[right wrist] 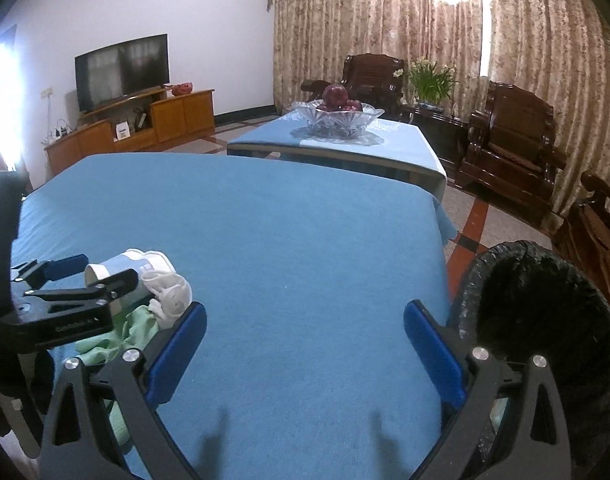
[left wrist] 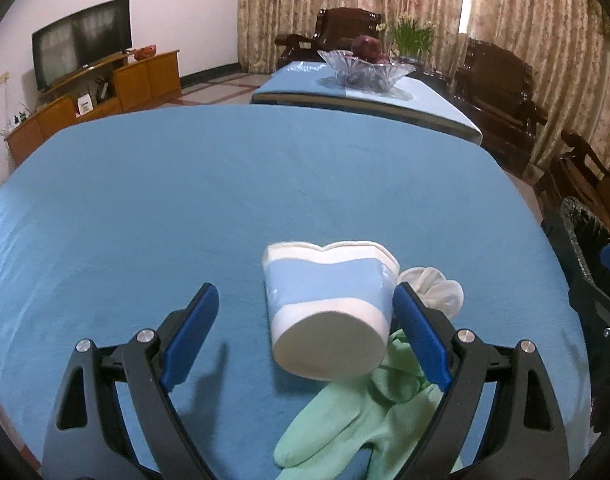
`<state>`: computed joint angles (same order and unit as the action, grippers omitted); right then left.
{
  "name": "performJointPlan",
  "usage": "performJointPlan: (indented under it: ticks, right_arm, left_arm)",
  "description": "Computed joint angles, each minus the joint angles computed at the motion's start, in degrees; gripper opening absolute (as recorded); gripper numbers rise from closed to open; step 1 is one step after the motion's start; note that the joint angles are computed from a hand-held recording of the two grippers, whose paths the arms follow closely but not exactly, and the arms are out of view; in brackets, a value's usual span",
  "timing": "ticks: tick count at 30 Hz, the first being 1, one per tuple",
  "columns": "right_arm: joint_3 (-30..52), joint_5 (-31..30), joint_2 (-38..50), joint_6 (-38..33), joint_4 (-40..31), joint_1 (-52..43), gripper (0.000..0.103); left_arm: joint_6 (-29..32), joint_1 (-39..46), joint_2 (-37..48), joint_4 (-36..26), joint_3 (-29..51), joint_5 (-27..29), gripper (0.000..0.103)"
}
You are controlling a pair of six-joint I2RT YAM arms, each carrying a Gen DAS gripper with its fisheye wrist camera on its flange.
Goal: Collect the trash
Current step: 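Grasp the paper cup with the left gripper while the right grasps the sock and glove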
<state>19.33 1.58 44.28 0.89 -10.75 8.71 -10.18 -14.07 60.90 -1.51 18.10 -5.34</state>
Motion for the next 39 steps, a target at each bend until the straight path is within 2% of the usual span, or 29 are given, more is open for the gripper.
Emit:
performJointPlan:
  ticks: [2,4,5,9,15,20,28,34,39]
  right_arm:
    - [-0.5,0.0,-0.1,0.3,0.2,0.4,0.097]
    - [-0.6,0.0,0.4,0.6,0.5,1.0,0.097]
    - [-0.7,0.4,0.6,0.9,0.7,1.7,0.097]
    - [-0.9,1.4,1.8,2.0,1.6,3.8,0.097]
    - [-0.4,3.4,3.2,5.2,2.3,8.2,0.097]
    - [1.3,8.4,9.0,10.2,5.7,16.4,0.097]
    - [4.7,13.8,20.7,16.7,10.8,24.7,0.095]
    - [6.5,14.2,27.0,18.3,12.0,27.2,0.084]
    - [7.6,11.2,30.9,19.1,11.8,27.5,0.066]
  left_arm:
    - [0.0,0.4,2.0,1.0,0.4,1.1,0.084]
    - [0.4,1.9,4.4,1.8,1.1,3.8,0.073]
    - [0.6,2.9,5.4,2.0,1.1,5.3,0.064]
    - [0.6,4.3,3.8,2.2,0.2,7.1,0.058]
    - [2.2,8.0,-3.2,-2.2,-0.3,7.3,0.056]
    - [5.9,13.9,-5.5,-4.7,0.0,8.4,0.055]
    - [11.0,21.0,-4.6,-3.3,0.4,10.9,0.055]
    - [13.5,25.2,-3.7,-2.1,0.0,13.7,0.055]
    - [14.4,26.9,-3.1,-1.6,0.2,15.0,0.055]
